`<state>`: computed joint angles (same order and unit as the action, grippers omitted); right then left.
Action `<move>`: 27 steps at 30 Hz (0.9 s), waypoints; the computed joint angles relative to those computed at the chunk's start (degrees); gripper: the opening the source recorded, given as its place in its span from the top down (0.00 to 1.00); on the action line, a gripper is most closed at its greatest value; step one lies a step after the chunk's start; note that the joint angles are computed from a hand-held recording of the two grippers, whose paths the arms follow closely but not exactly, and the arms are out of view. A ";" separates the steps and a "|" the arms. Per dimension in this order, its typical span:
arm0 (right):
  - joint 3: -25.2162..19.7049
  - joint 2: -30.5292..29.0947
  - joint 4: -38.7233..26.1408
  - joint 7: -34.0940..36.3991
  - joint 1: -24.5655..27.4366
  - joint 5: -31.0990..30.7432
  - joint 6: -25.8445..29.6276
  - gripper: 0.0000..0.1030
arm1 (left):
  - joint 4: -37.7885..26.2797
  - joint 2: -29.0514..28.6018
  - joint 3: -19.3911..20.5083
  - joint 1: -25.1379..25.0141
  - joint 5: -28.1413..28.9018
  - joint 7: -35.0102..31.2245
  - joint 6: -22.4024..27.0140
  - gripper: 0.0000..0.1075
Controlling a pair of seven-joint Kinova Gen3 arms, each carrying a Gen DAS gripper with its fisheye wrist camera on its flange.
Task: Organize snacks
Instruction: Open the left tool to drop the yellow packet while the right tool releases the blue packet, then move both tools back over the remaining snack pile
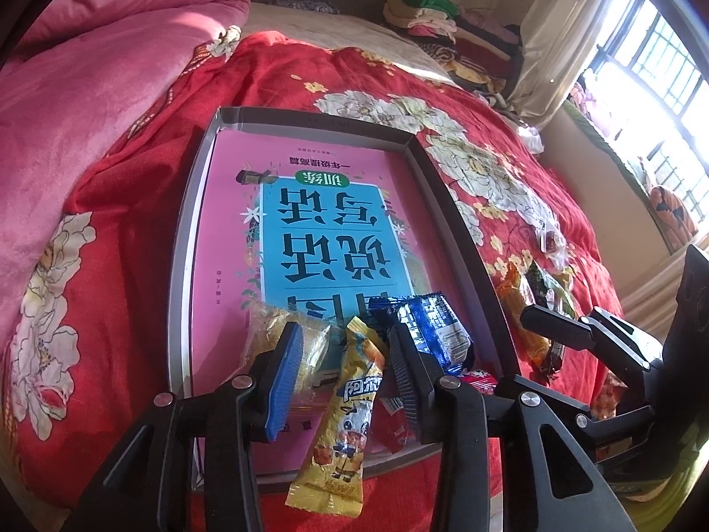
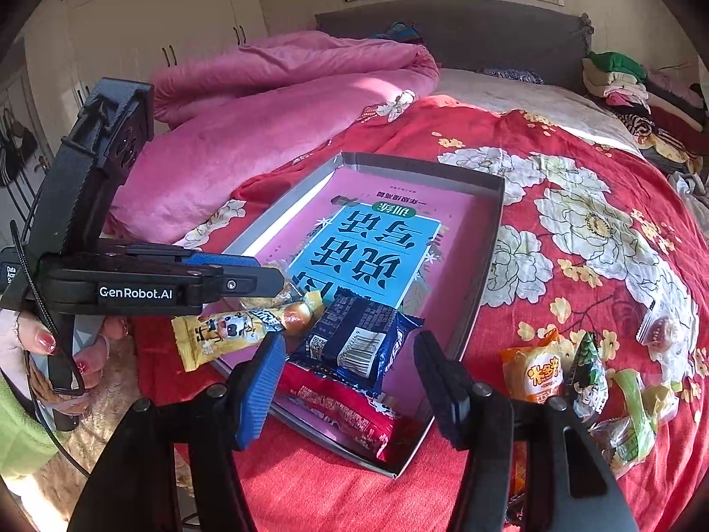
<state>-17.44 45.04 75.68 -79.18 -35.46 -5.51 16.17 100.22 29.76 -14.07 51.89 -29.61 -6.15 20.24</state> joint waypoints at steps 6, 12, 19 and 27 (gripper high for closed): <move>-0.17 -0.41 0.74 -0.41 0.45 -0.35 -0.88 0.41 | 0.51 -0.12 -2.66 2.45 -1.84 2.09 -1.01 0.50; -0.51 -1.16 2.19 -0.73 1.12 -0.41 -2.48 0.40 | -0.09 -0.26 -3.24 3.69 -3.78 2.83 0.41 0.46; -1.84 -1.69 3.18 -0.95 2.83 -0.78 -3.38 0.39 | -3.17 -0.33 4.10 0.02 -6.17 -0.39 10.79 0.46; -2.14 -2.37 4.60 -1.38 3.72 -0.78 -4.98 0.39 | -7.53 3.05 9.72 -3.61 -5.51 -3.84 18.30 0.46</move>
